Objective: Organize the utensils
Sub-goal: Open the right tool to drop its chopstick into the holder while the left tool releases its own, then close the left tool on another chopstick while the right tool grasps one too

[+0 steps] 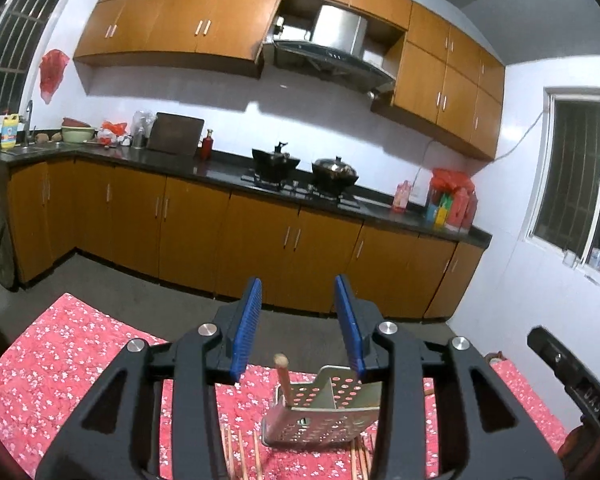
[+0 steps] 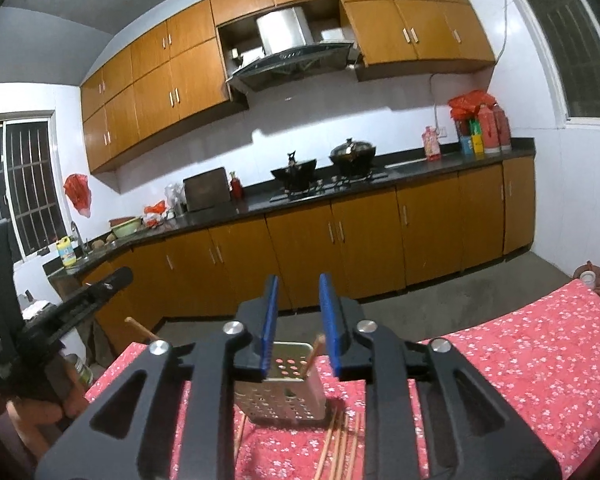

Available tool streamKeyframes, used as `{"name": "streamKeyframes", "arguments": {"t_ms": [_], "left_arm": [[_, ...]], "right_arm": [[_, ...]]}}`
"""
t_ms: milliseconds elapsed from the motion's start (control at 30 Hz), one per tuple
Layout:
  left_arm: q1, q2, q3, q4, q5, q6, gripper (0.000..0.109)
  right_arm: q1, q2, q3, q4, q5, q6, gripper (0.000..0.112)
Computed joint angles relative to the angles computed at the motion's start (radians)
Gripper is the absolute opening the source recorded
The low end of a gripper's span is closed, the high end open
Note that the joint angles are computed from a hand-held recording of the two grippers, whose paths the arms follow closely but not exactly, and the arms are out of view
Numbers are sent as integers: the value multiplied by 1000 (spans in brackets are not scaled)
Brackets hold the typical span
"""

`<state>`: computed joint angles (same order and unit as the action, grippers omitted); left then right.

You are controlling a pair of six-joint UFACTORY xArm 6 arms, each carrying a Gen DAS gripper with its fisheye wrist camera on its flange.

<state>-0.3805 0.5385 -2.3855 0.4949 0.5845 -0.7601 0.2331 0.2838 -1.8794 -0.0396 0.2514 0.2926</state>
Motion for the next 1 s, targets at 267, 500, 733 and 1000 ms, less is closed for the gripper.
{"name": "streamKeyframes", "arguments": {"t_ms": [267,500,733,1000], "left_arm": [[33,-342,563,116,-84,-169,38],[35,-423,821,-119,11,15,38],[28,-447,931,-230,18,84,38],[6,-421,929,-317,37,167,34]], "right_arm": [[-44,-158,352,-64,74,99,27],[1,-142,484,163,233,-76,20],[30,-95,460,164,286,-84,17],[15,-90,457,-57,290,88,8]]}}
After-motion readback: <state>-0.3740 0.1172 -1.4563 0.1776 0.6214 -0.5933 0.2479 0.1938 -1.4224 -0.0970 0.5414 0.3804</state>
